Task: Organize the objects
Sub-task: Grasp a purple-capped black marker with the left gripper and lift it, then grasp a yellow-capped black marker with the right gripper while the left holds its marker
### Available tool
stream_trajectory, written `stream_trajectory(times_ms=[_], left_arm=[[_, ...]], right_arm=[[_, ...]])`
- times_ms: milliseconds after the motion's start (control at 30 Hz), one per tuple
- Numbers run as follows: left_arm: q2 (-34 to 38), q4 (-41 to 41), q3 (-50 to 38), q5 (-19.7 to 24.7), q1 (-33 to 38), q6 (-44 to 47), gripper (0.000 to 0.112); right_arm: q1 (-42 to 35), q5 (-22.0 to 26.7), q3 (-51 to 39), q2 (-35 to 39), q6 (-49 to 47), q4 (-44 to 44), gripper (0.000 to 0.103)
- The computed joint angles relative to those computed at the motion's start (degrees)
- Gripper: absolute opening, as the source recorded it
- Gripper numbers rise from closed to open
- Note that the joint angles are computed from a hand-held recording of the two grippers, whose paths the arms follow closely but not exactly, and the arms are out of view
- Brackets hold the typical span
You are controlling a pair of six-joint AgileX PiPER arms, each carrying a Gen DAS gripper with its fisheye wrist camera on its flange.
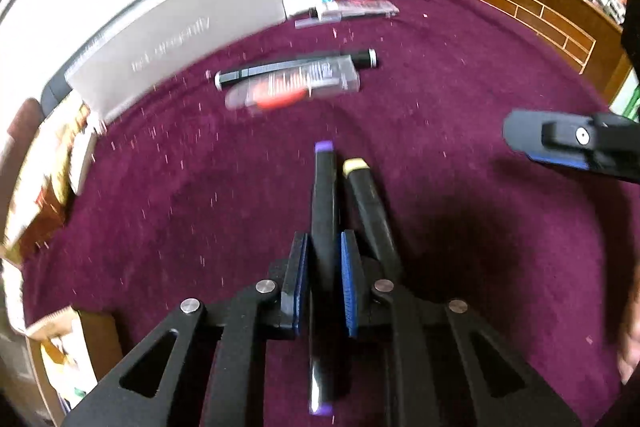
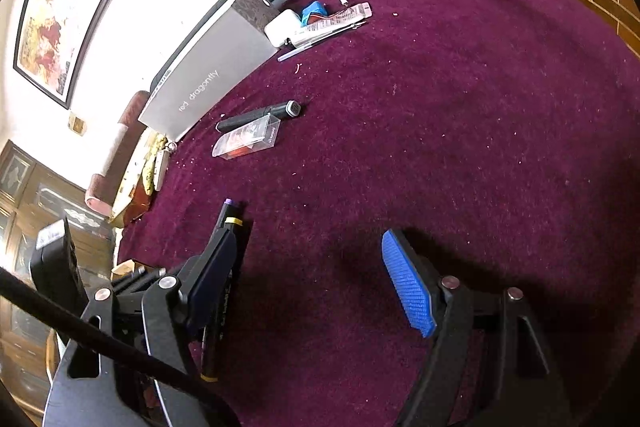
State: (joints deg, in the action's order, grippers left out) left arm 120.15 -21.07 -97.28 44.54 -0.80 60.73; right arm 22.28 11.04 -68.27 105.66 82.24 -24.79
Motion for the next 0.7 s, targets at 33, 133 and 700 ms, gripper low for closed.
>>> stream_trajectory(times_ms=[33,133,700], left_arm=[[-1.1,-0.44,2.62,-3.14,-0.28,0.99,0.012],[-3.0,-1.7,5.64,-3.45,0.16,3.45,0.011],[-8.33,-20.15,3.62,21.88,22.72,10.36,0.011]], right_arm=[[0.28,0.89,-0.58,0.25,0.51,-1.04,0.076],[0.92,2.97,-2.05,1.0,1.4,-3.45,0.076],[11.3,25.53,-20.01,8.58,-2.16,-5.45,0.076]])
